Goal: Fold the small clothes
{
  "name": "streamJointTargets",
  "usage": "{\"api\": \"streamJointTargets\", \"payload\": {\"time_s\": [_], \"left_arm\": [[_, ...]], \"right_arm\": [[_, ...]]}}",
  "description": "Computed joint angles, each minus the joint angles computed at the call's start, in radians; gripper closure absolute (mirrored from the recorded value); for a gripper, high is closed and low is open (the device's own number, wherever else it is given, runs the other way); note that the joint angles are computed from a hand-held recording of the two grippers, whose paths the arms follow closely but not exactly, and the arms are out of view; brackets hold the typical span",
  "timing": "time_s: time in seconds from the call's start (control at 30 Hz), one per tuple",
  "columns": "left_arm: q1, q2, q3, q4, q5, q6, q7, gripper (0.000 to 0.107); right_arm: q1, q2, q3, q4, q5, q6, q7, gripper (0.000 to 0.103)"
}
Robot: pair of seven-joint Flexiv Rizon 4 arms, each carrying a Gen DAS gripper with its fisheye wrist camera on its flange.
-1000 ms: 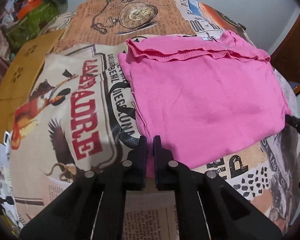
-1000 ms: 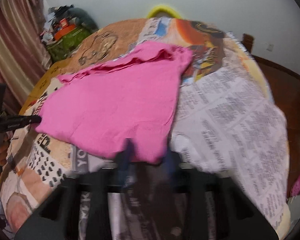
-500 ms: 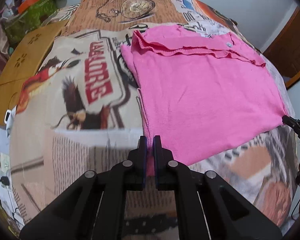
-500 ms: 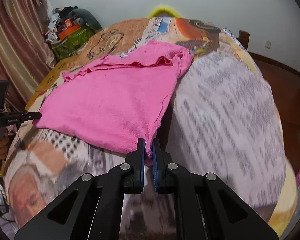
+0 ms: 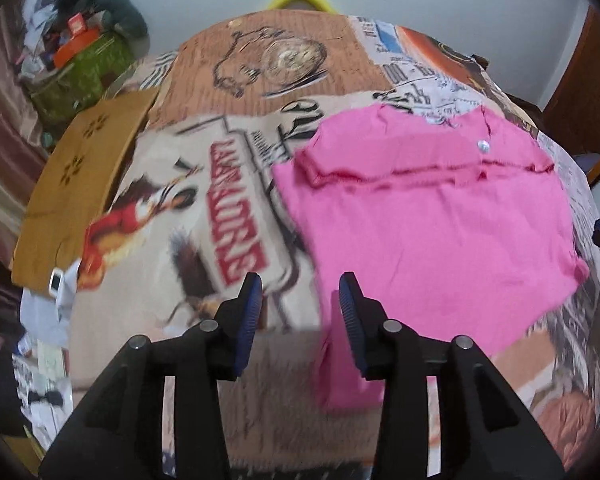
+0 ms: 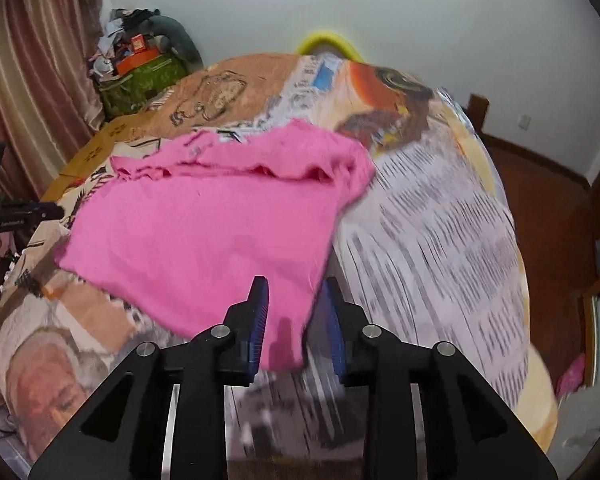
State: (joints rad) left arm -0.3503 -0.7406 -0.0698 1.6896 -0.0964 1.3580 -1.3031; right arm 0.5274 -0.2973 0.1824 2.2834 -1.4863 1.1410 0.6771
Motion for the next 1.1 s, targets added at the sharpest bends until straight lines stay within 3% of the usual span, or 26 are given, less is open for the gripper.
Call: {"api": "streamJointTargets", "payload": {"time_s": [0.1,0.27,0.37,0.47,0.53,0.63,0.67,0.73,0.83,0.97,1.1], "left_arm": [[-0.053,-0.062,0.04,-0.108,0.019,-0.051,-0.02,0.067],[-0.063,-0.151,0.01,-0.257,0.0,-0.156,-0.024,0.067],[-0.052,-0.202,-0.032,-0.345,-0.032,-0.235,-0.014,0.067],[-0.081,-0.248,-0.011,-0.429,-0.015,-0.259,-0.02,0.066],[-0.091,-0.282,-0.004,-0.492,-0.008,-0.28,-0.018,0.066],[-0.097,-0.323,0.005,-0.576,-0.005,-0.309,-0.022,0.066],[-0.104,-0.339,0.02,-0.612,0.002,-0.315,-0.033,0.066],[-0.137,-0.387,0.089,-0.727,0.031,-0.347,-0.105,0.066],[-0.116,-0.402,0.085,-0.782,0.036,-0.33,-0.166,0.066],[-0.082,-0.375,0.061,-0.753,0.034,-0.295,-0.185,0.066],[-0.062,-0.33,0.061,-0.662,0.051,-0.291,-0.177,0.06]], "right_arm": [[-0.014,-0.056,-0.024,-0.056,-0.048,0.044,-0.01,0.078],[-0.041,-0.162,-0.056,-0.169,-0.151,0.122,0.011,0.078],[-0.046,-0.206,-0.058,-0.217,-0.129,0.139,-0.048,0.078],[-0.045,-0.251,-0.076,-0.264,-0.096,0.172,-0.113,0.077],[-0.052,-0.274,-0.093,-0.293,-0.122,0.212,-0.102,0.067],[-0.075,-0.303,-0.108,-0.336,-0.161,0.256,-0.106,0.065],[-0.078,-0.311,-0.106,-0.344,-0.11,0.249,-0.163,0.065],[-0.067,-0.315,-0.116,-0.35,-0.024,0.231,-0.244,0.065],[-0.034,-0.276,-0.171,-0.338,-0.02,0.169,-0.212,0.065],[-0.063,-0.19,-0.168,-0.281,-0.165,0.107,-0.047,0.065],[-0.108,-0.125,-0.109,-0.205,-0.202,0.066,-0.005,0.065]]}}
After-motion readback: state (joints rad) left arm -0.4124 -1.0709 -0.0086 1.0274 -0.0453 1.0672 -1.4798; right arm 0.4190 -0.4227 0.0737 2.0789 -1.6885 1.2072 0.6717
